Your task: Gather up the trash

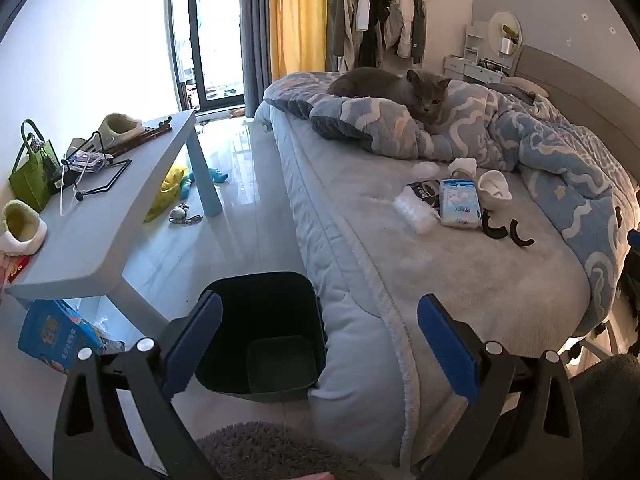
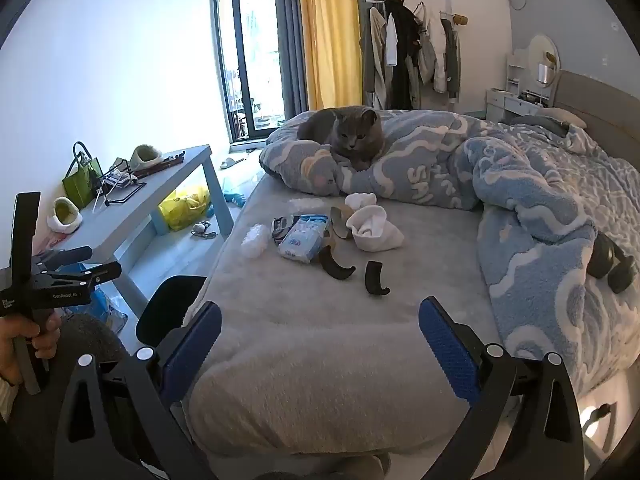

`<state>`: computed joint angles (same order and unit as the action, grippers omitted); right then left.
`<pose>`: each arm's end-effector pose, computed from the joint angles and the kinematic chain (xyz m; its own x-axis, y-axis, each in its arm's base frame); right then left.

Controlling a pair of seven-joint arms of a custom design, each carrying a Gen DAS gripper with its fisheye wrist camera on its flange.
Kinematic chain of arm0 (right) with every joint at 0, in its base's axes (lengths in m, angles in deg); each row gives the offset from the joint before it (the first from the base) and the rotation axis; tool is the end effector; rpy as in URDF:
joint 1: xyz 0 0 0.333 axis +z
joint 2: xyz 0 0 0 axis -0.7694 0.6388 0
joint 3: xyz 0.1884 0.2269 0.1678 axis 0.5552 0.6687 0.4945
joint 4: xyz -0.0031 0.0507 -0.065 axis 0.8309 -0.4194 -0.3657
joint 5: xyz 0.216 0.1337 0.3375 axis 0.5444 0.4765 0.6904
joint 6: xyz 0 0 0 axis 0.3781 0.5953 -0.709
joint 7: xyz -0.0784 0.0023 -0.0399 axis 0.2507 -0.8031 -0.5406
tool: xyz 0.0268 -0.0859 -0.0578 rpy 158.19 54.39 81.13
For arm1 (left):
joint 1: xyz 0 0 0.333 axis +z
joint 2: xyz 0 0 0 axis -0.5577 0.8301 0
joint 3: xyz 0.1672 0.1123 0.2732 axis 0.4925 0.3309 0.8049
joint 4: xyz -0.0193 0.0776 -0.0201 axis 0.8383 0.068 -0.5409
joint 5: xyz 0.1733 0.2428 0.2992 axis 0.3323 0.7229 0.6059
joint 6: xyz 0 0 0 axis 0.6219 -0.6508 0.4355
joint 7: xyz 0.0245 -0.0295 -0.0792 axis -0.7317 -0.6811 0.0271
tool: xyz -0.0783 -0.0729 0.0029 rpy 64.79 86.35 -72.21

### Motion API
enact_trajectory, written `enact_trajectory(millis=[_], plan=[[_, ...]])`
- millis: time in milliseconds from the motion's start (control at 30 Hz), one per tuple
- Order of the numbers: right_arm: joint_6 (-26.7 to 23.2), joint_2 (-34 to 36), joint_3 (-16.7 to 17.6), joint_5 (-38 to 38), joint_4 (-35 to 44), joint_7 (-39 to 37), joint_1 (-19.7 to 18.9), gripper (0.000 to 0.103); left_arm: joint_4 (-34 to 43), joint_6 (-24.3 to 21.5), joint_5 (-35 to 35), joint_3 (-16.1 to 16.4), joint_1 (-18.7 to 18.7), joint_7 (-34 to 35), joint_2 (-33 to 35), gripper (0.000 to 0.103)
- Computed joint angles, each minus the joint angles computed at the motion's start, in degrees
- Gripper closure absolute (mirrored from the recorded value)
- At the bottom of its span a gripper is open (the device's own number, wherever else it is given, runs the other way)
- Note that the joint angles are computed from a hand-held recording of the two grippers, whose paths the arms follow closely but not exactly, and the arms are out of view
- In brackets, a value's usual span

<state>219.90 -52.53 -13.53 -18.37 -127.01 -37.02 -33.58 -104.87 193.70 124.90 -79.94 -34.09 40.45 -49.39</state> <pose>0.6054 0.2585 0.5035 0.6007 -0.7948 -0.0866 -0.5048 -0.2930 -0.8120 0.5123 -0.1545 0.4957 0.3532 -0.9355 -0.0118 -0.6488 -0.2358 -0.7235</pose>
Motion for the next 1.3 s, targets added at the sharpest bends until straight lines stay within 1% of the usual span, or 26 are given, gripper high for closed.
enact_trajectory(millis=[100, 133, 333, 367, 733, 900, 1300], plan=[[0.13, -0.01, -0.25, -1.62, -0.14, 1.3, 0.25, 0.003, 0.49, -0.03, -0.55, 0.06, -0.13, -0.09, 0.51, 0.003], [0.05, -0.02, -0.2, -1.64, -0.14, 1.4, 0.17, 0.003, -0.72, 1.78, -0.05, 0.45, 0.04, -0.6, -0.41, 0.003], [-0.11, -0.02, -0.13, -2.03, -0.05, 1.56, 0.02, 0.003, -0.85, 2.11, 0.09, 0.24, 0.69, -0.19, -0.29, 0.003], [-0.28, -0.04, -0.14, -2.0, 0.0, 1.47, -0.09, 0.003, -0.8, 1.53, 0.0, -0.15, 0.6, -0.83, -0.53, 0.003], [-0.7, -0.16, -0.17, -1.96, -0.08, 1.86, 0.05, 0.003, -1.05, 1.78, -0.52, -0.05, 0.83, -0.6, -0.42, 0.003], [-2.04, 0.1, -0.19, -0.34, 0.66, 0.87, -0.5, 0.003, -0.84, 1.5, -0.67, -0.04, 0.69, -0.4, -0.31, 0.003], [-1.94, 0.2, -0.34, -0.18, 0.62, 0.58, -0.34, 0.003, -0.82, 1.55, -0.55, 0.05, 0.62, -0.45, -0.22, 0.003]])
